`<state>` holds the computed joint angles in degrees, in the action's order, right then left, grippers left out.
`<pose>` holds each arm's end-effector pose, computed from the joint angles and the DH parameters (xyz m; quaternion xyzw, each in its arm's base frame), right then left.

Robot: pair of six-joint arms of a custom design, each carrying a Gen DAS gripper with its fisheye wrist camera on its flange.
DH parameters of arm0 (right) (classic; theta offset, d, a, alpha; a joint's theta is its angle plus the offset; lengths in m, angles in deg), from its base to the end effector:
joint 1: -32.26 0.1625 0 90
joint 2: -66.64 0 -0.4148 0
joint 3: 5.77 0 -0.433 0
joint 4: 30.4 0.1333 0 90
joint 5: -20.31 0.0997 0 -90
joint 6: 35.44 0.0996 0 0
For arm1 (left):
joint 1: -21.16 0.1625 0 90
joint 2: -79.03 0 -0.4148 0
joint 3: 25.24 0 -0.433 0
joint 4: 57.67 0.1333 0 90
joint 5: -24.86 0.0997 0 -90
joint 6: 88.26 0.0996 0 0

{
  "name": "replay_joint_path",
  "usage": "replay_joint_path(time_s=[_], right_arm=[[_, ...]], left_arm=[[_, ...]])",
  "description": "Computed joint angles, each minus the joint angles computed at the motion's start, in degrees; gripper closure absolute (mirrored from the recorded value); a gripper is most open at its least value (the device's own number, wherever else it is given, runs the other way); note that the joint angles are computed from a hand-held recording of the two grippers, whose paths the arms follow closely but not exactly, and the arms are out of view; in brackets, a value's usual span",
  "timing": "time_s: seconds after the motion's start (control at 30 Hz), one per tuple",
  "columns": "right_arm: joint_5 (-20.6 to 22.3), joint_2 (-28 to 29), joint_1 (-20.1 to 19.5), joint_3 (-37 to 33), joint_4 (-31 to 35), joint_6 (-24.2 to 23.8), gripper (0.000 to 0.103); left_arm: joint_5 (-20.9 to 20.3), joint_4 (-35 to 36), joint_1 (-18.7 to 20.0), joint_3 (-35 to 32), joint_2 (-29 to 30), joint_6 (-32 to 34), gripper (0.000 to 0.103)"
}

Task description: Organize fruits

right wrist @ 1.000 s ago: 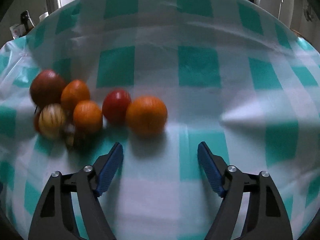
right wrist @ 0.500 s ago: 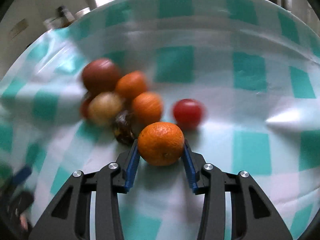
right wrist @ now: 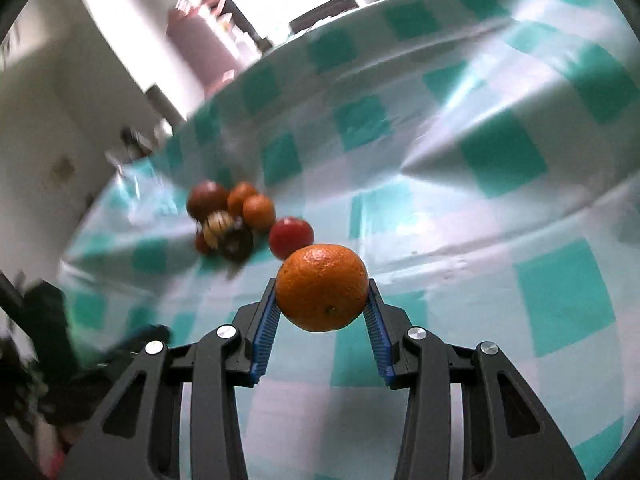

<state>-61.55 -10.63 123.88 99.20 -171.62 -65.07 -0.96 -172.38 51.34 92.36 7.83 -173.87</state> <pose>0.1645 -0.6011 0.3152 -0.2770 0.9366 -0.2141 0.0182 -0.3278 -0.4486 0.1644 -0.0883 0.8334 -0.4508 0.3072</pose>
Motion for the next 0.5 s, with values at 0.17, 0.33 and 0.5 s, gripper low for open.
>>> replay_joint_path(time_s=[0.17,0.33,0.5], right_arm=[[1.5,0.4,0.7,1.7,-5.4,2.9,0.061],[2.3,0.0,0.3,2.5,-7.0,2.8,0.061],[1.3,0.3,0.8,2.4,-6.9,2.1,0.059]], left_arm=[[2.0,-5.1,2.8,-7.3,8.3,10.8,0.002],[2.9,-2.7,4.3,-10.7,10.5,7.9,0.004],[1.6,-3.4,5.5,-5.3,4.1,-5.0,0.022]])
